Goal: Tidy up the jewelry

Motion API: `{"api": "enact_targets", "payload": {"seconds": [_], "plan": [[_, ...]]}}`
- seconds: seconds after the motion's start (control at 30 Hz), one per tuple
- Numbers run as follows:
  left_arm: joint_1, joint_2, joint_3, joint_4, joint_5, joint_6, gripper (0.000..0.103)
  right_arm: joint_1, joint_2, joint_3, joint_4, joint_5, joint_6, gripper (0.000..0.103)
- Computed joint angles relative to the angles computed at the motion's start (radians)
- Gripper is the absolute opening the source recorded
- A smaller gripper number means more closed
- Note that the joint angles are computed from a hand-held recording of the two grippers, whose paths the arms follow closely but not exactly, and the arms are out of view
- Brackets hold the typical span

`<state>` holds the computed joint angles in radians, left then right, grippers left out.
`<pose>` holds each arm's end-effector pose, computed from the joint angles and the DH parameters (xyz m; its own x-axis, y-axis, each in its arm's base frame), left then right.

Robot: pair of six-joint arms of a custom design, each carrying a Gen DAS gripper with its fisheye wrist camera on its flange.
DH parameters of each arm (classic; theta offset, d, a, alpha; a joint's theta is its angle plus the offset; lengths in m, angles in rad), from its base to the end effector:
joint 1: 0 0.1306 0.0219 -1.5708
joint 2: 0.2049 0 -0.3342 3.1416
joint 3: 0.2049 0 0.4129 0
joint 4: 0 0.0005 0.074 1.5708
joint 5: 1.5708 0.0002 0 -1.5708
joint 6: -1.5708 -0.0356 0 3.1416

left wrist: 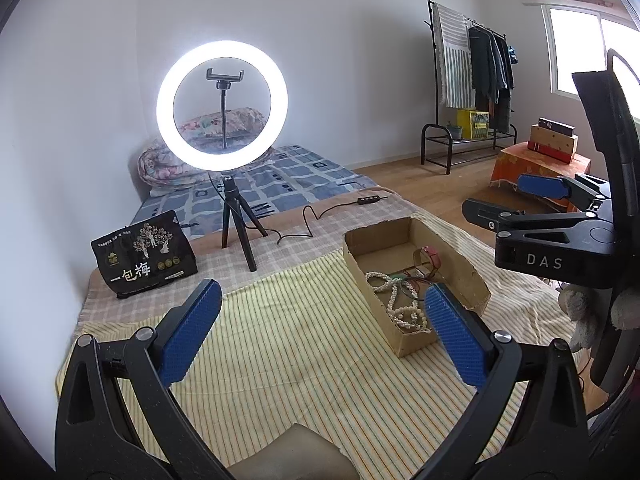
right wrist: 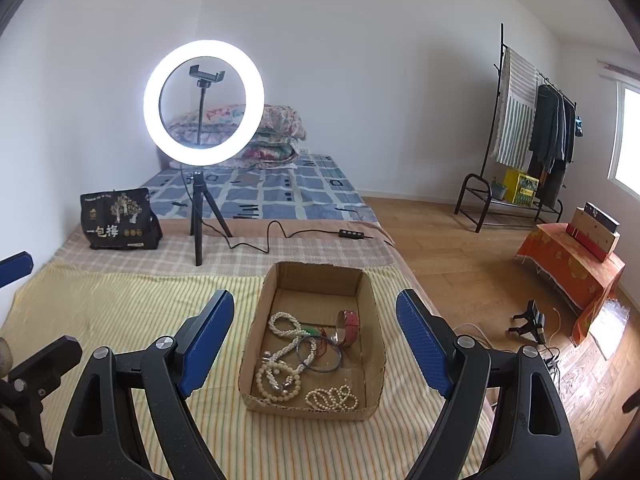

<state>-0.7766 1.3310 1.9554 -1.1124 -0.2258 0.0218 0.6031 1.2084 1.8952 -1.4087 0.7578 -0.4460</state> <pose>0.3199 -0.3039 0.6548 -0.3462 0.3104 -0.8853 0.5346 0.8407 0.0857 0.3136 0.1857 0.6563 -0.4854 0.0461 -0.8731 0.2464 0.9653 -0.0860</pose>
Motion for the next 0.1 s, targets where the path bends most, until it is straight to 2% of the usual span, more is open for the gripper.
{"api": "enact_targets", "payload": {"seconds": [0.1], "plan": [[0.002,0.002,0.002,-0.002,-0.008,0.009,0.103,0.0,0.001,0.001,-0.003,-0.001,-0.006,0.083]]}}
